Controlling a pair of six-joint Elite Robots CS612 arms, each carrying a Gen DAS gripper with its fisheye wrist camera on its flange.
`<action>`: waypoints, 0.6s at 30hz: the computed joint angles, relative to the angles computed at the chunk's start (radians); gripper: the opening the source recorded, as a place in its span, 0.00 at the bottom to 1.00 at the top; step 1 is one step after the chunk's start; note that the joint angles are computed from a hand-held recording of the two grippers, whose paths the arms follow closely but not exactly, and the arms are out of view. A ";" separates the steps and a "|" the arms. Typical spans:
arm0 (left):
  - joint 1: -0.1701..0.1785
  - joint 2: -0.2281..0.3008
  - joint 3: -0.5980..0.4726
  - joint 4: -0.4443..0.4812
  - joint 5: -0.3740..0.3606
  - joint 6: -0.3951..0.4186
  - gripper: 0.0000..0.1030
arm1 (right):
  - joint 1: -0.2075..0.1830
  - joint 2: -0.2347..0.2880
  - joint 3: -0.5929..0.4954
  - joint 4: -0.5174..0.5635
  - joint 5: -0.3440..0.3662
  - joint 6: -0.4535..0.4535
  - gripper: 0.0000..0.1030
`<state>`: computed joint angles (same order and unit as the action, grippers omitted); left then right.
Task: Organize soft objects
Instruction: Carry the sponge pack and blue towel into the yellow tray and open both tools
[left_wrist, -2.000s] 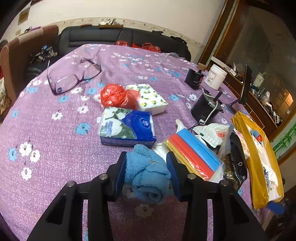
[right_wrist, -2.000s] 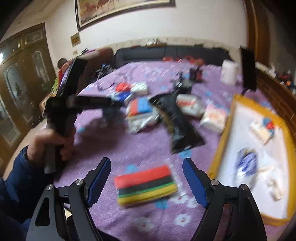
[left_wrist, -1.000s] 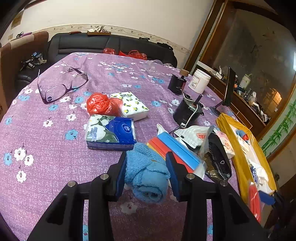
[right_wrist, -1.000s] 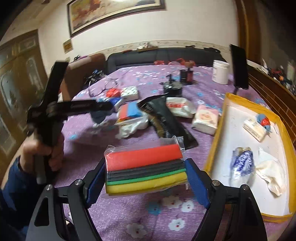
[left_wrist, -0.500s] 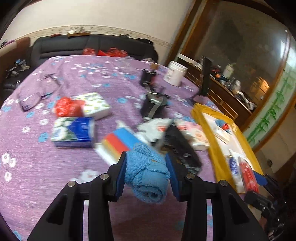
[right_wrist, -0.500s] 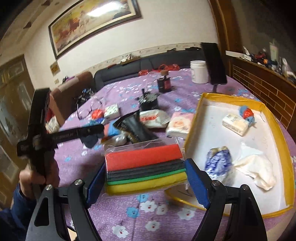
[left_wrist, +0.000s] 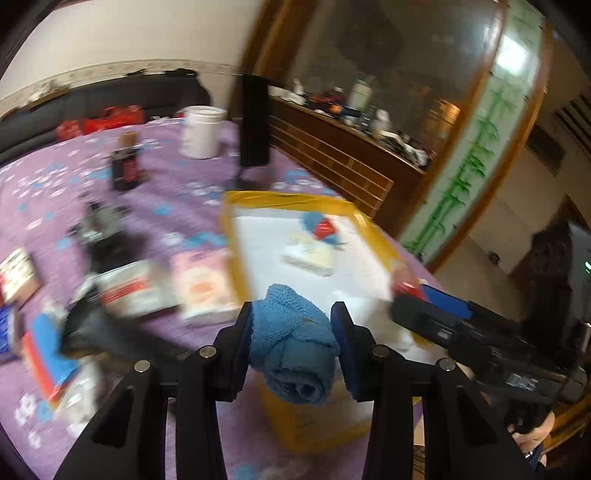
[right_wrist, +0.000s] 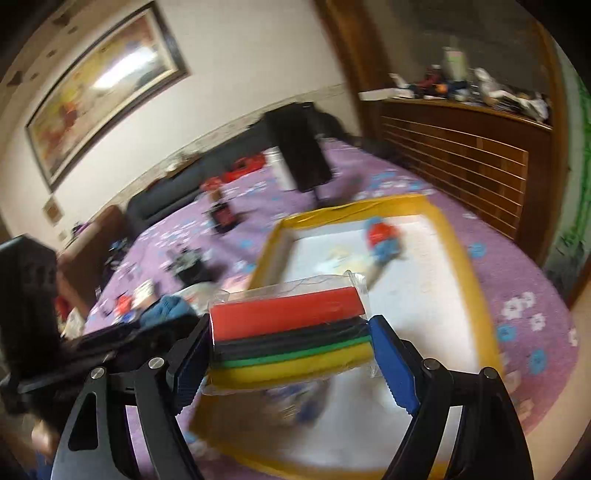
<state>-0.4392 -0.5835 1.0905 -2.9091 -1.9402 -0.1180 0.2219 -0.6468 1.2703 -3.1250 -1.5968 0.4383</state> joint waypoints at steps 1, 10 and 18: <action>-0.006 0.011 -0.023 0.019 -0.013 0.007 0.39 | -0.005 0.000 -0.002 0.009 -0.016 0.014 0.83; -0.035 0.101 -0.166 0.206 -0.041 0.029 0.38 | -0.041 0.016 -0.053 0.169 -0.118 0.096 0.83; -0.029 0.112 -0.182 0.208 -0.086 0.042 0.46 | -0.047 0.031 -0.084 0.262 -0.120 0.116 0.84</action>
<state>-0.4677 -0.4710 0.9083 -2.7009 -2.0266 -0.0758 0.1745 -0.6162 1.1862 -2.8628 -1.7169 0.5542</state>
